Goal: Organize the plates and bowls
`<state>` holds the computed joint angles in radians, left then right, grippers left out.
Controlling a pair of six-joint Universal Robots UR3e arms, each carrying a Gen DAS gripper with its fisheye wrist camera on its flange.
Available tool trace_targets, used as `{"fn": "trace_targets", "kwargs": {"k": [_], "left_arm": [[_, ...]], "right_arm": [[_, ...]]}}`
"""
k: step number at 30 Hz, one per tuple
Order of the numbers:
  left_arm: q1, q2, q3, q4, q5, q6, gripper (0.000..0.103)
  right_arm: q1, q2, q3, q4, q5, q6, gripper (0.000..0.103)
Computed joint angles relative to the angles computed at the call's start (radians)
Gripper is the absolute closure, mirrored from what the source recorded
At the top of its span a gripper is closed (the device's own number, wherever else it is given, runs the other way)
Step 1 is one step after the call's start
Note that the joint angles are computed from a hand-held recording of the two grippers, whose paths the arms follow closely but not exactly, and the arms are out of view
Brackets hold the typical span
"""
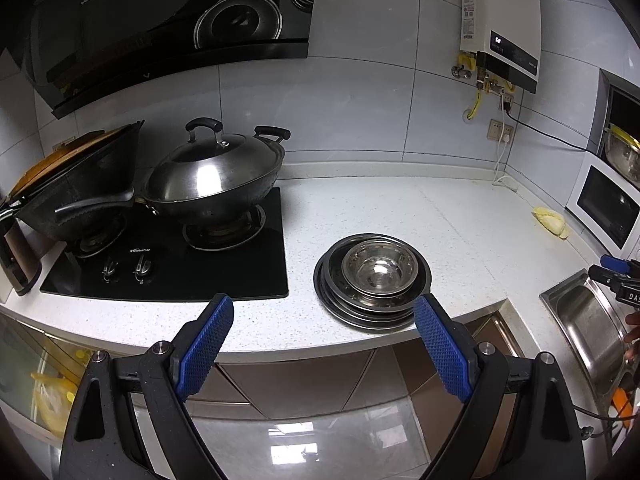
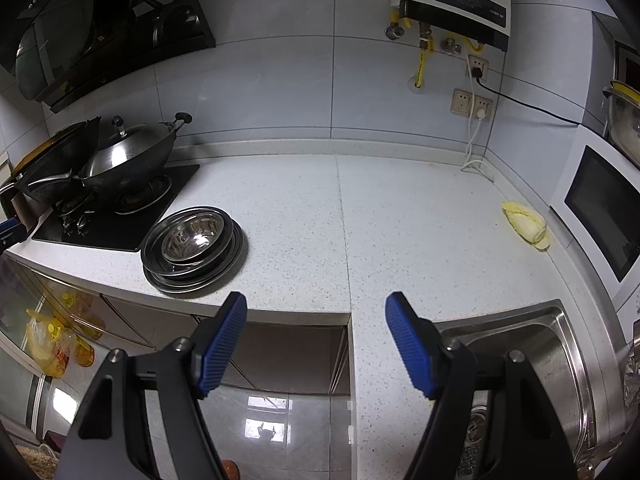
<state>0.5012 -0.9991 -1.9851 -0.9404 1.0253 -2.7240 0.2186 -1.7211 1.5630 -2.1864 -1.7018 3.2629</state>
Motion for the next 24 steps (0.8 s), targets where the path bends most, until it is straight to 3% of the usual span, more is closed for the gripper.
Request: {"fn": "trace_targets", "kwargs": {"k": [12,24], "left_arm": [[0.013,-0.001,0.009,-0.014,-0.025,0.006,0.013],[-0.018,-0.033,0.012,0.031,0.006,-0.017,0.013]], "right_arm": [[0.019,0.042,-0.026,-0.001,-0.014,-0.023,0.032],[0.019,0.052,-0.030,-0.007,-0.014,-0.027,0.032]]}}
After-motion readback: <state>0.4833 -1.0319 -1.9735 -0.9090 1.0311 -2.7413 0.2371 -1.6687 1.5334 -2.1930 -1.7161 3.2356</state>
